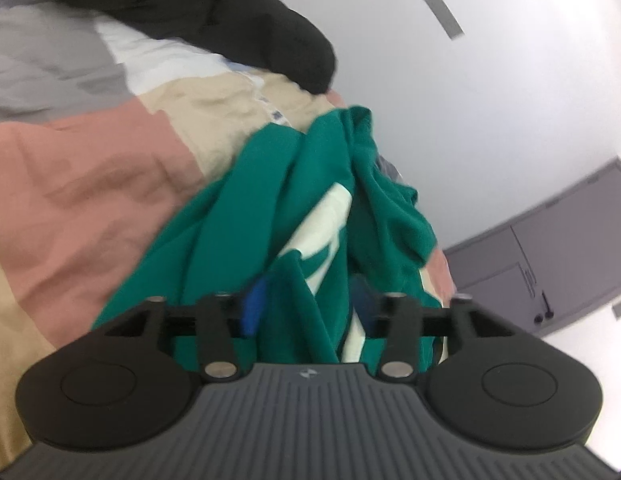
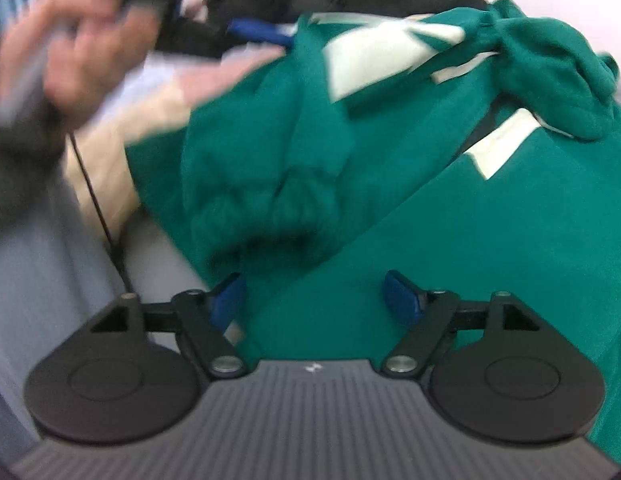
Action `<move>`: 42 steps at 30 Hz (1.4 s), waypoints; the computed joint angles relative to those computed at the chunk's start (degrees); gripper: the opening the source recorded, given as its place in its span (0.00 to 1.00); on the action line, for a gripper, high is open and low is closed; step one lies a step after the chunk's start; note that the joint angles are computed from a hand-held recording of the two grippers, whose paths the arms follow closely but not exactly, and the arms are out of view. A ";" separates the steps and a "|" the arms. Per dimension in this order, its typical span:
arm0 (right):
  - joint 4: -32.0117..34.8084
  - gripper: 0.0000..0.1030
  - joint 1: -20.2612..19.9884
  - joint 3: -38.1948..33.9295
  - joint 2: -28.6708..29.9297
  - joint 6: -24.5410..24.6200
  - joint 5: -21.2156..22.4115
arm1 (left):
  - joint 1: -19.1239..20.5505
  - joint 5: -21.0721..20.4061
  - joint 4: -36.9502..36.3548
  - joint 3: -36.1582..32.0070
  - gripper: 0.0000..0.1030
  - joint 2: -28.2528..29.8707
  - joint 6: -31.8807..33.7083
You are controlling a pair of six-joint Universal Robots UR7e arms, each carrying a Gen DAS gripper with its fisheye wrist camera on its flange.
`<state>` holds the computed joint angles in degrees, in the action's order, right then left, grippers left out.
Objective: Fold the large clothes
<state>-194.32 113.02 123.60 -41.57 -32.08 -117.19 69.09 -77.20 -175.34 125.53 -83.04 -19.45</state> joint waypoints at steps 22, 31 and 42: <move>-25.20 0.12 -0.54 3.48 -7.19 8.39 -9.54 | -1.84 11.49 -2.67 -0.08 0.09 2.32 2.23; -21.51 0.11 -6.92 0.12 -20.50 5.45 -9.99 | 0.86 21.68 -8.55 -9.39 0.09 3.28 3.32; -19.28 0.06 -19.03 -7.86 -22.40 14.05 -10.24 | 6.46 32.66 -12.28 -20.55 0.10 13.41 17.23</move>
